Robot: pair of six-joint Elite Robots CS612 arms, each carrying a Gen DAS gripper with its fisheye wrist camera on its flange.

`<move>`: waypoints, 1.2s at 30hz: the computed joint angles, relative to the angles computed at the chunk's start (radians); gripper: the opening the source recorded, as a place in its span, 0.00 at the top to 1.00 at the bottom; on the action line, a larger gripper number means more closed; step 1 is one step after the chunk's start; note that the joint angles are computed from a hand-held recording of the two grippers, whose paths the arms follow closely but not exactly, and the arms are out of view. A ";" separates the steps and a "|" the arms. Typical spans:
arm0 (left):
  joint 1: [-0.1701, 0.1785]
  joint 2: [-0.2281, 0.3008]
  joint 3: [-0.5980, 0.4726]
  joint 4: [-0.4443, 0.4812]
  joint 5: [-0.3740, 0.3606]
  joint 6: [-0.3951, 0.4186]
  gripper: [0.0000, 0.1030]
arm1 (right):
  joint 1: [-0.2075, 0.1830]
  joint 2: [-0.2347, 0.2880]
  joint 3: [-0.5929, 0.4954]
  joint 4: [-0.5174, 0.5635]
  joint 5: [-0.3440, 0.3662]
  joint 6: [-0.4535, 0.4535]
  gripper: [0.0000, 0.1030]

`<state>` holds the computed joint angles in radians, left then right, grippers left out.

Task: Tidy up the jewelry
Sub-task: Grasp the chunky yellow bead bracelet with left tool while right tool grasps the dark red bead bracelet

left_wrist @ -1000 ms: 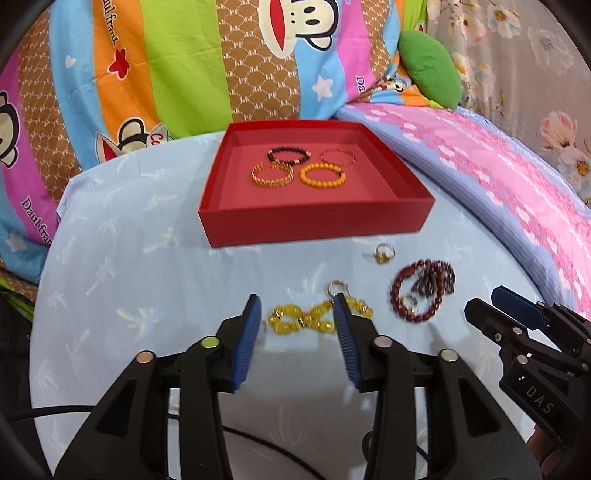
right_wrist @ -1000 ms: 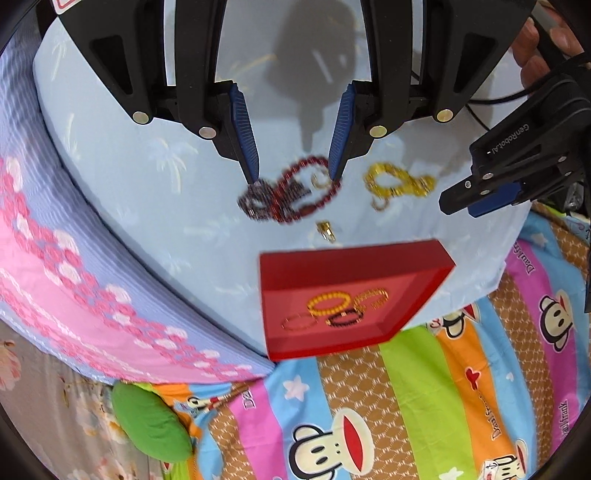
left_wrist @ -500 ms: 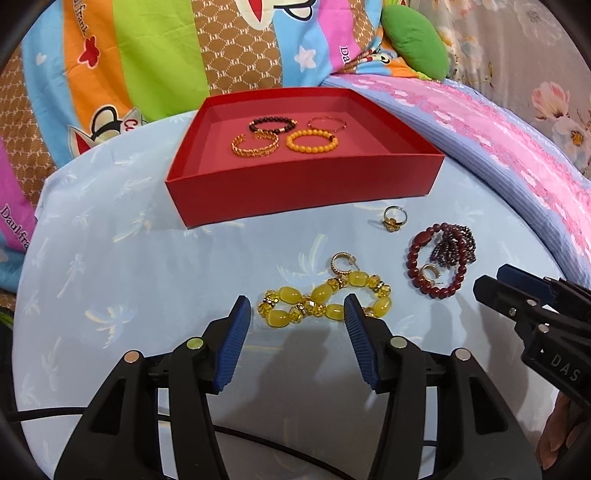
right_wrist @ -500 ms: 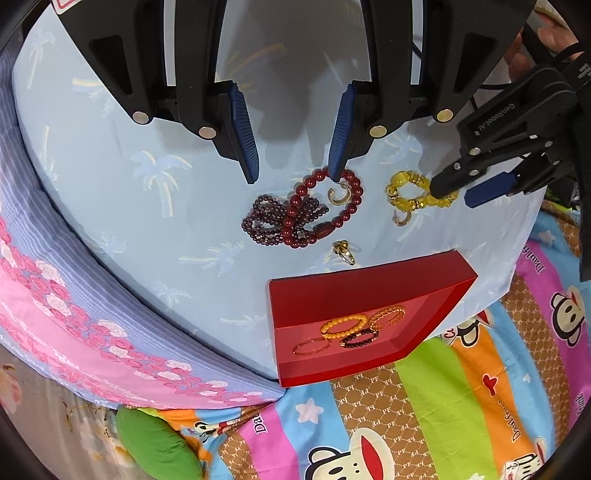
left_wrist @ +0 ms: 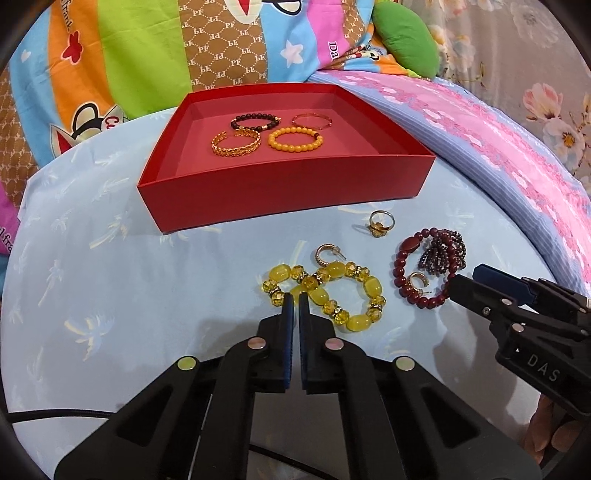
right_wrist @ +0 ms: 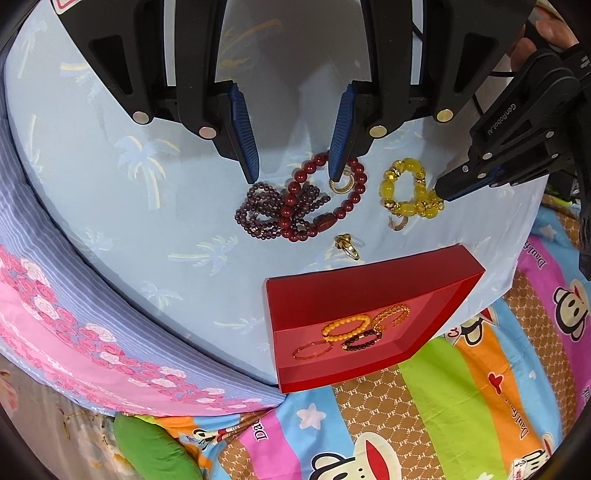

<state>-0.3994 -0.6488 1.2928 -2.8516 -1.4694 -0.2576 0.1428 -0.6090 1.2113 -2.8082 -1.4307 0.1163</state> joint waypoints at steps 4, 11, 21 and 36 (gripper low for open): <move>0.002 -0.004 0.004 -0.007 0.006 -0.014 1.00 | 0.002 0.004 -0.009 0.008 0.004 -0.007 0.68; 0.010 -0.009 0.004 -0.002 0.002 -0.037 1.00 | 0.004 0.023 -0.041 0.039 0.000 0.000 0.79; 0.017 -0.004 -0.007 0.004 0.001 -0.047 0.95 | 0.000 0.028 -0.045 0.015 -0.017 0.024 0.90; 0.002 0.036 -0.070 0.027 -0.027 0.029 0.71 | -0.011 0.014 -0.026 -0.005 0.008 0.052 0.90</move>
<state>-0.3973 -0.6132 1.2228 -2.8247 -1.4969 -0.2289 0.1322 -0.5947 1.1850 -2.8132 -1.4225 0.1682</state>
